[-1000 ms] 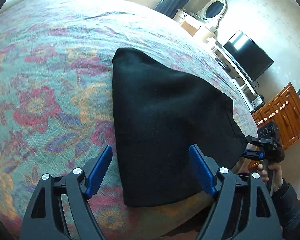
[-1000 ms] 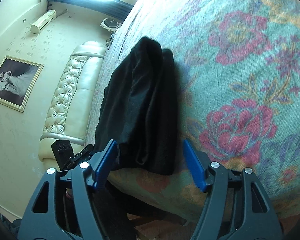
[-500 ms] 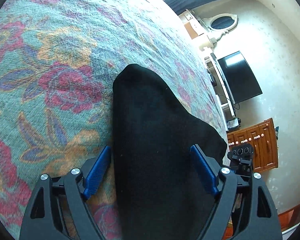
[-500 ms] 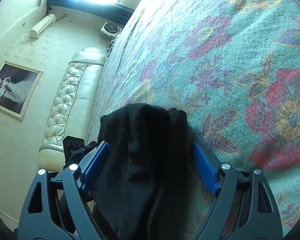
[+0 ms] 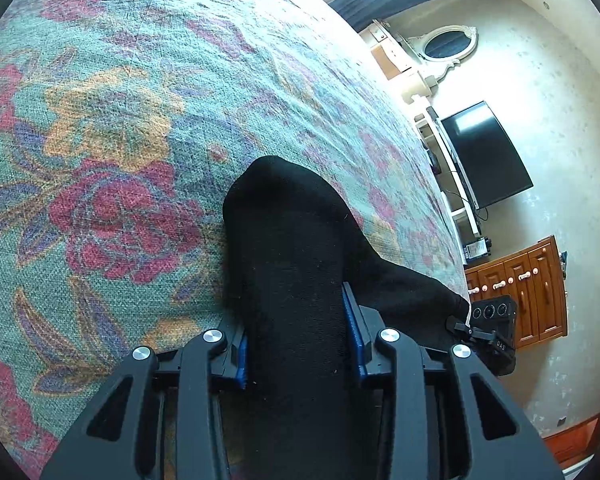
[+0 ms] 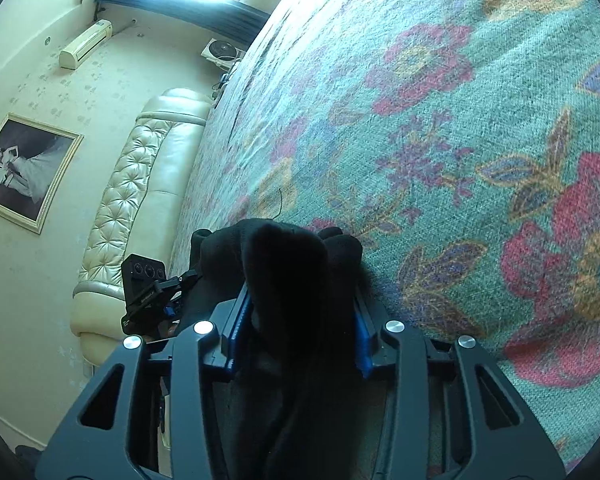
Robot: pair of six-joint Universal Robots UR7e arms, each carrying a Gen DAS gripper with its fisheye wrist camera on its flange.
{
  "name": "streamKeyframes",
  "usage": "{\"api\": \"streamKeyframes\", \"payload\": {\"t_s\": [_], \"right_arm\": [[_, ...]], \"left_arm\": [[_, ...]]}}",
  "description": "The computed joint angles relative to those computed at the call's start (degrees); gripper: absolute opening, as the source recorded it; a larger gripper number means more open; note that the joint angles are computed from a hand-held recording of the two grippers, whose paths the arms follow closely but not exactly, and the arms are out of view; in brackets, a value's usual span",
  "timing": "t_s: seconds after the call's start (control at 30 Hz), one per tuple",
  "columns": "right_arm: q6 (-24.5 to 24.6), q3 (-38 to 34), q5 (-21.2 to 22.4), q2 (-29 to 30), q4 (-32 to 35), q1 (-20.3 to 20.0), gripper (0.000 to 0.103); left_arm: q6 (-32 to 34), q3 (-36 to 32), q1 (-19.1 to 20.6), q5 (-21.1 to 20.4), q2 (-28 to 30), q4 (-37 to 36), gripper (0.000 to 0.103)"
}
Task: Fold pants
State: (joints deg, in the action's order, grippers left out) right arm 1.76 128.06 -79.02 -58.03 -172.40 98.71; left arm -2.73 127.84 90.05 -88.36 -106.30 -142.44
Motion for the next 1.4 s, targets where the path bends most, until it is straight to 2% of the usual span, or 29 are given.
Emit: {"api": "streamKeyframes", "payload": {"t_s": [0.07,0.17,0.27,0.53,1.13,1.4], "right_arm": [[0.2,0.4,-0.3,0.2,-1.6,0.4,0.038],[0.6,1.3,-1.3,0.6,-4.6,1.5,0.036],[2.4,0.9,-3.4,1.9,-7.3,4.1,0.036],[3.0,-2.1,-4.2,4.1,-7.1,6.9,0.034],[6.1,-21.5,-1.5,20.7,0.5,12.5,0.033],[8.5,-25.6,-0.6,24.6,1.3,11.6,0.032]], "left_arm": [[-0.6,0.4,0.1,-0.3,-0.3,-0.8,0.033],[-1.1,1.2,-1.4,1.6,-0.8,-2.8,0.03],[-0.8,2.5,-2.8,2.9,-2.7,-3.9,0.029],[-1.3,1.6,-1.8,2.6,-4.3,-3.2,0.026],[1.3,-10.0,9.4,0.5,-0.3,-1.3,0.026],[0.9,-11.8,13.3,-3.2,1.9,-1.4,0.028]]}}
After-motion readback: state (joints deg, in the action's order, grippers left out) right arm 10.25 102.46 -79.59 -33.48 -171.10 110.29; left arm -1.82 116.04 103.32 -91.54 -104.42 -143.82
